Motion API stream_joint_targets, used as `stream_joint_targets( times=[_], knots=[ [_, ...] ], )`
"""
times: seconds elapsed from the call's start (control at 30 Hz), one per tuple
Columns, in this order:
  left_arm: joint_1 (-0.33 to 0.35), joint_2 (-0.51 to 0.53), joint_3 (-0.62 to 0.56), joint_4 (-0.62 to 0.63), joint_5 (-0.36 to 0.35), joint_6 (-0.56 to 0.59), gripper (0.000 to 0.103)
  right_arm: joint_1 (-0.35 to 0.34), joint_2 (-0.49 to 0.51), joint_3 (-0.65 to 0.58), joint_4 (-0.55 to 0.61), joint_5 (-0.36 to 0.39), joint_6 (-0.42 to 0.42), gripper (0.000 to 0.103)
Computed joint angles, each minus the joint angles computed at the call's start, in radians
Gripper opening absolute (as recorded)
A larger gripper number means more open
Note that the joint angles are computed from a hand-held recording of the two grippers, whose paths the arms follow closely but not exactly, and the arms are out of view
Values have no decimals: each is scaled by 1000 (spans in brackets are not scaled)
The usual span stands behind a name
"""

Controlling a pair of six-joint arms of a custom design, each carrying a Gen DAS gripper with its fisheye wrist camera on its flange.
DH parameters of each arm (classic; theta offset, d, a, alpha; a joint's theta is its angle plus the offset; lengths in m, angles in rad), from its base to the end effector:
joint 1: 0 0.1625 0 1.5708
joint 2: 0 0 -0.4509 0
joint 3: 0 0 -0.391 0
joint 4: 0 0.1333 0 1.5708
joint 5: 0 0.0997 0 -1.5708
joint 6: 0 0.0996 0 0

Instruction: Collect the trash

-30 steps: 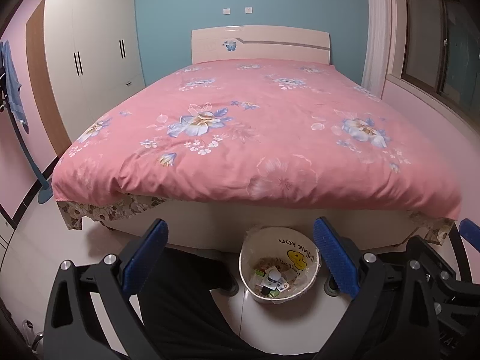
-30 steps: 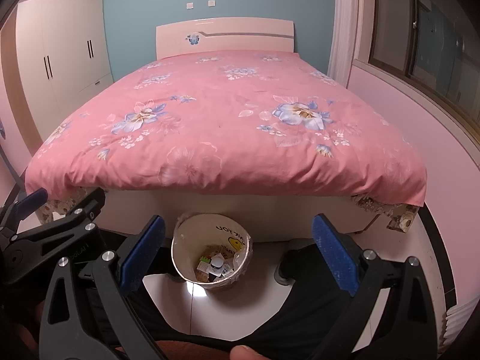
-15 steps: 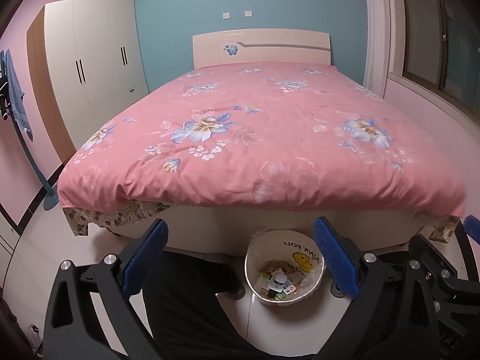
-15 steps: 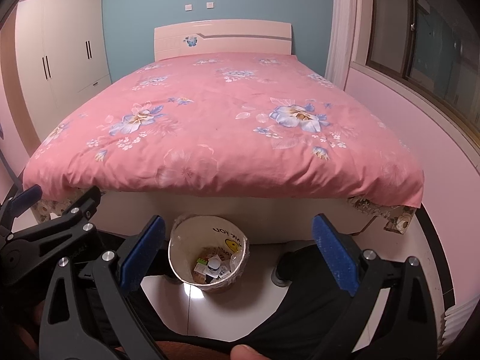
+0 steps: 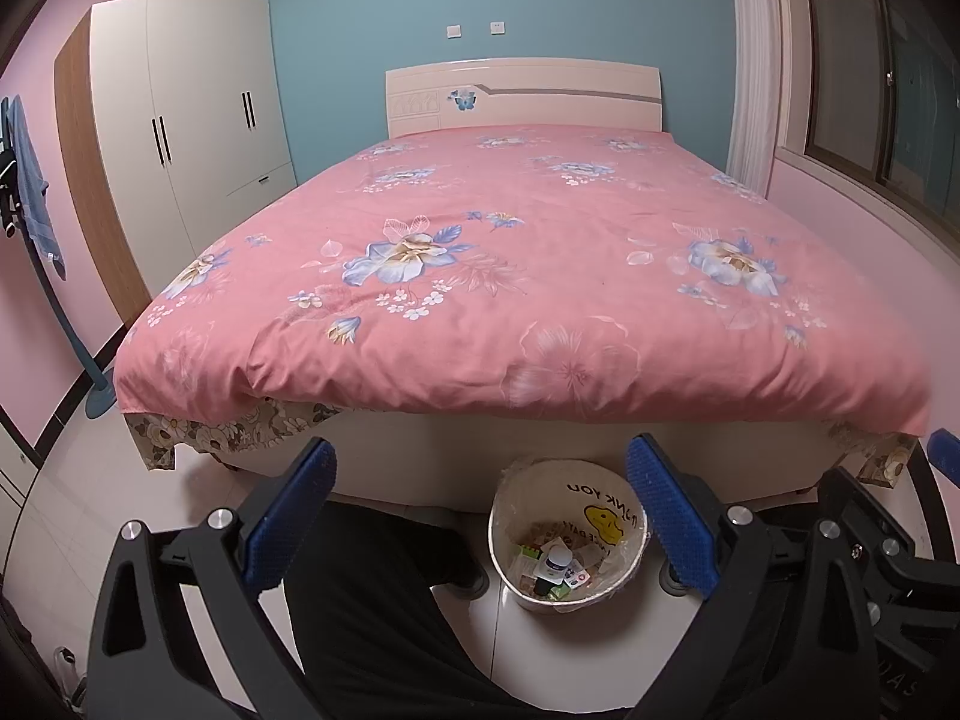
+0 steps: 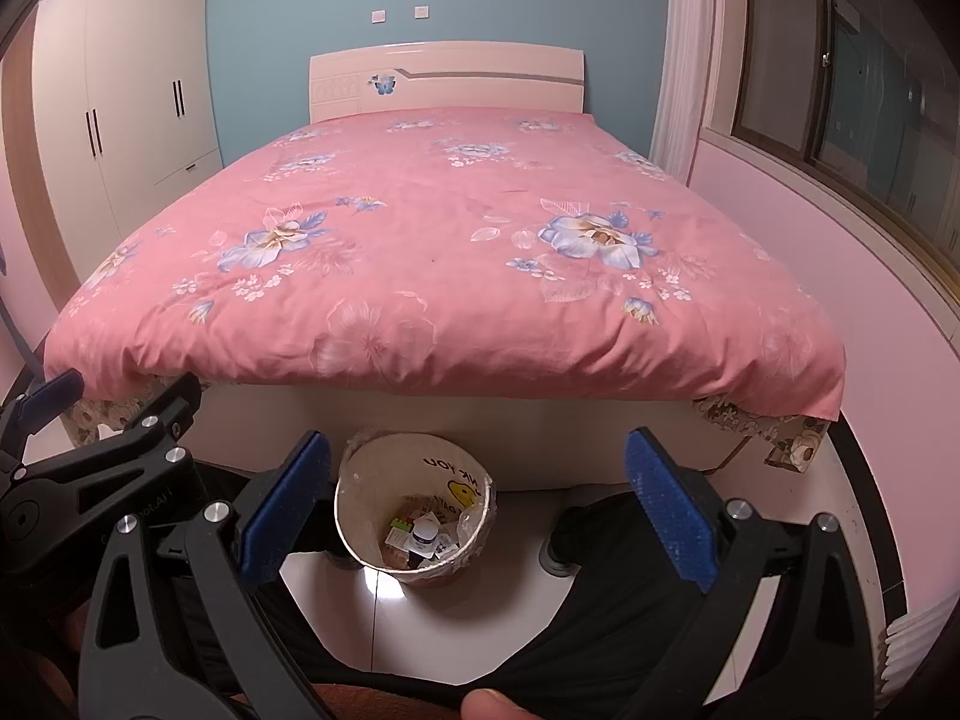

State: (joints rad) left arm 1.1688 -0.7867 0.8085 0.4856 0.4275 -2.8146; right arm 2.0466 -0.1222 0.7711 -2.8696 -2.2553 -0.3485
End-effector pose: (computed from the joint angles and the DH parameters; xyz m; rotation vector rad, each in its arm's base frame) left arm -0.0666 -0.7290 0.3660 0.0053 1.9164 -1.0968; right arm 0.4680 -0.7546 -0.0199 0.6892 -2.2871 0.8511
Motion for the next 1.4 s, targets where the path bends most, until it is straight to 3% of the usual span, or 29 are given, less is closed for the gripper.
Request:
stream_joint_targets(
  times=[1.4],
  knots=[
    [-1,-3,13,-10,-3,-4,99,-1,7,-13,-2,-4,-11,96]
  ],
)
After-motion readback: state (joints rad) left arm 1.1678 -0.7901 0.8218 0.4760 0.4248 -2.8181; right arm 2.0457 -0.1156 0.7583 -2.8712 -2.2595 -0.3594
